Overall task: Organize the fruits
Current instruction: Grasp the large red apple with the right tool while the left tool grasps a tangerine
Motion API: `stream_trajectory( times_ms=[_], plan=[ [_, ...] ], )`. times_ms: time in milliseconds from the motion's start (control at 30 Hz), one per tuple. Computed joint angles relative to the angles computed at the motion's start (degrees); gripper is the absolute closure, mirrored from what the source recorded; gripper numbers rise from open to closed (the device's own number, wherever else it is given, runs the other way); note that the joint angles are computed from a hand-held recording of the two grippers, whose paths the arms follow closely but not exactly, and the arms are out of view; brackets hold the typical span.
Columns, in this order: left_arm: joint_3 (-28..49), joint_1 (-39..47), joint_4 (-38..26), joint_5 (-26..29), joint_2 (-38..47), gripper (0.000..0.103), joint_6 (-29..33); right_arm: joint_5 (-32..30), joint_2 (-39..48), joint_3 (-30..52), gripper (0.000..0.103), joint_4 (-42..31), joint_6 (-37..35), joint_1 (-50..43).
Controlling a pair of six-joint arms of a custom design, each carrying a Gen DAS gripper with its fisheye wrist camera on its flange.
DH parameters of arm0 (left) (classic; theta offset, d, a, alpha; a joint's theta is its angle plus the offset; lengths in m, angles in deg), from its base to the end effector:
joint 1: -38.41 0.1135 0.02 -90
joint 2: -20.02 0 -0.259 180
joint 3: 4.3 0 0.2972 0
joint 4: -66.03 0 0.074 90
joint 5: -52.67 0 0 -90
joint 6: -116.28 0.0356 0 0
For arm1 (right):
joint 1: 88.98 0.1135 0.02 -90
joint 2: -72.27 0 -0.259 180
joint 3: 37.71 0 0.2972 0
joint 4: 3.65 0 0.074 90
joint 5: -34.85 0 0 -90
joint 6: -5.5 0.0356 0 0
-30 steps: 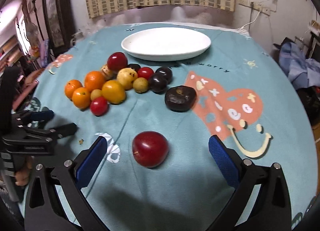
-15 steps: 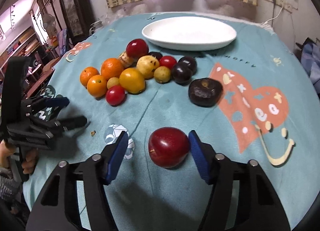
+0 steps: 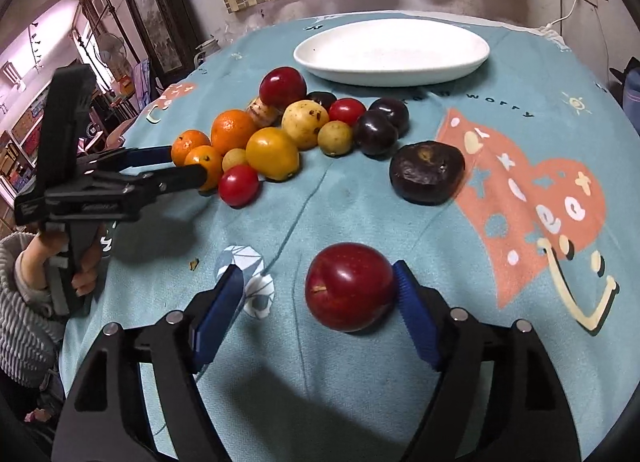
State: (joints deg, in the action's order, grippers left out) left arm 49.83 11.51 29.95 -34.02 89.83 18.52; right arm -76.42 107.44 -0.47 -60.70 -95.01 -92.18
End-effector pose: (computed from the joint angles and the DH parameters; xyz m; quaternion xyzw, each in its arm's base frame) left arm 0.2528 -0.1306 0.1902 0.1663 0.9297 -0.1236 0.3044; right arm 0.1673 0.0036 0.1856 -0.1152 0.9318 0.1394 0.3146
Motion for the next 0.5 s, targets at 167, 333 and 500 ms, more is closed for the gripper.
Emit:
stream_trajectory(
  times_ms=[167, 333, 500],
  plan=[
    [-0.31, 4.84, 0.19, 5.22, -0.80, 0.010, 5.14, 0.01, 0.02, -0.30, 0.027, 0.41, -0.30, 0.07],
    [-0.48, 7.31, 0.19, 6.30, -3.62, 0.011, 6.81, 0.25, 0.13, -0.38, 0.026, 0.74, -0.31, 0.51],
    [2.42, 8.46, -0.50, 6.46, 0.99, 0.010, 6.12, 0.05, -0.03, -0.49, 0.026, 0.73, -0.51, 0.27]
  ],
)
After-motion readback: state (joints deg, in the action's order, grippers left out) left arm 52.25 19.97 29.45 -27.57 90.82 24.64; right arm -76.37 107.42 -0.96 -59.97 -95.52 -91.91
